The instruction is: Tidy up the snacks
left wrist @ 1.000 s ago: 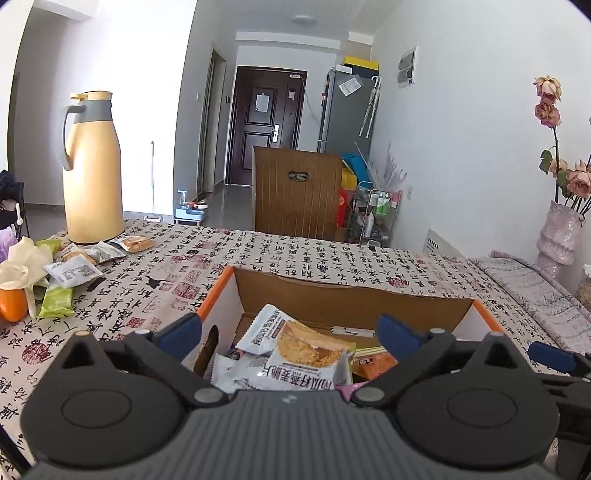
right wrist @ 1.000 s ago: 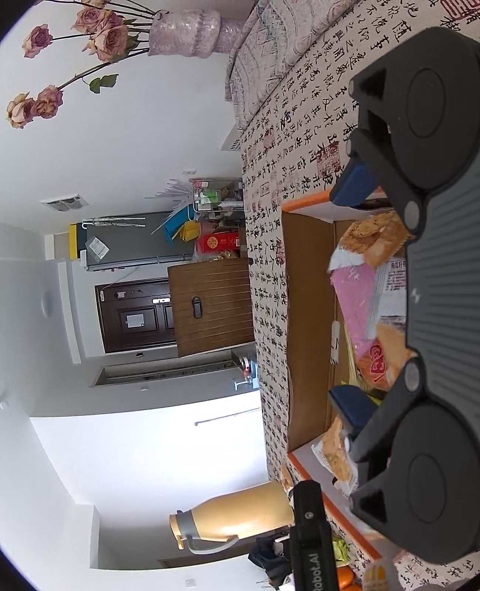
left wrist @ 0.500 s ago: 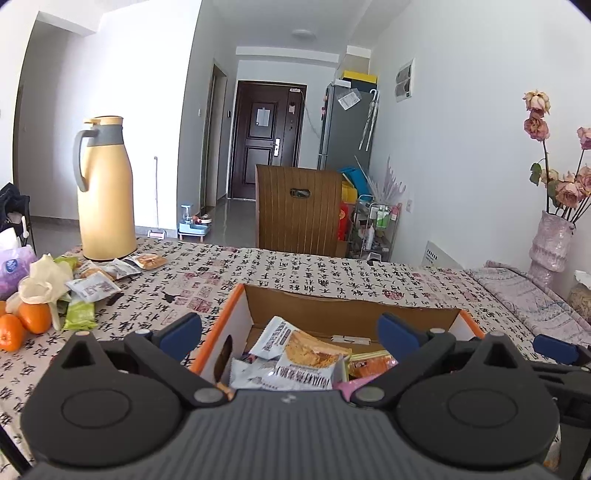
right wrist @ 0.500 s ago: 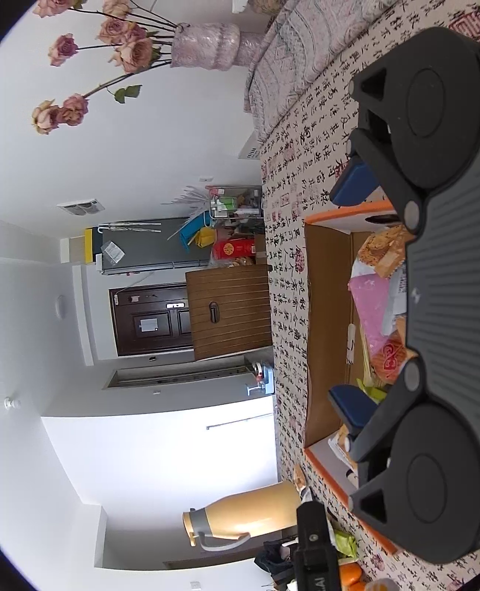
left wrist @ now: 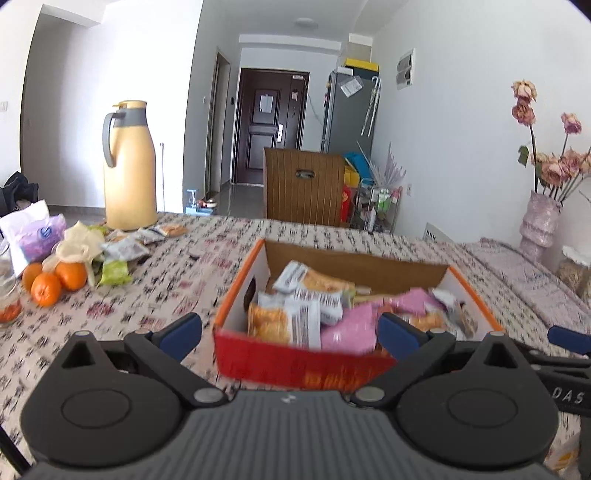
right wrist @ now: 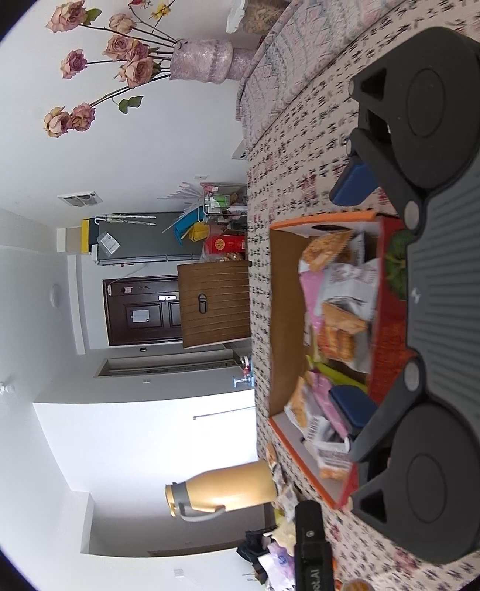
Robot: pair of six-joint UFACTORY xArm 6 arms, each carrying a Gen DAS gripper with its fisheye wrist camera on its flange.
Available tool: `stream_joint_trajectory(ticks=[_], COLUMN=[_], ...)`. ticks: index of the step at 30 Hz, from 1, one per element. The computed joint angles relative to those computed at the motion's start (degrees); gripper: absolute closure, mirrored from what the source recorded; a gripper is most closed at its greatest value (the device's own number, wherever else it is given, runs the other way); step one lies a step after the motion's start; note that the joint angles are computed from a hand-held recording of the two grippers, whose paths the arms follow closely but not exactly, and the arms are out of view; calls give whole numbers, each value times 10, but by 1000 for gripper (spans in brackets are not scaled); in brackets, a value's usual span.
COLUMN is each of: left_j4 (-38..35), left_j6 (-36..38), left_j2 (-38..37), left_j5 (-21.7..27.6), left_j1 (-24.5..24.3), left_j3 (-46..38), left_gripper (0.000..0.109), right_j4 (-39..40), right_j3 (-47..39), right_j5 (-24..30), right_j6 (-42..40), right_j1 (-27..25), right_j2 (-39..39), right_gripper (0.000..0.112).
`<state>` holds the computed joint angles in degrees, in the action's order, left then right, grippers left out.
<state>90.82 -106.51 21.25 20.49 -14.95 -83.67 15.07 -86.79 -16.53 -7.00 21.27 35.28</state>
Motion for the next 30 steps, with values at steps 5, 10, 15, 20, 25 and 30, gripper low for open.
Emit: stream_joint_trajectory(ticks=[5,10,15,20,25,30], left_j4=[4,12,15,3,-3,-5], left_j6=[-10,-18,-21,-9,-2,2], left_j2=[-35,-60,-72,-75,-75,-75], left_j5=[-5,-5,-16,-27,-30,-32], left_j1=[-5,-11,-12,-14,-16,-18], left_j3=[62,106,131,144,149,152], left_gripper=[6,6,6,6,6,6], right_j4=[-78,-129,-152,-170,-163,-164], right_j3=[93,158,198,222,233,238], right_j5=[-20,-28,-27,-25,-22,-23], right_j6=[73,118,142,159,152,154], right_j1=[-8,-15,-16,-19,-18,-19], right_j2=[-52,-89,-112,-124,-130,-133], right_gripper=[9,9,9,9,9,9])
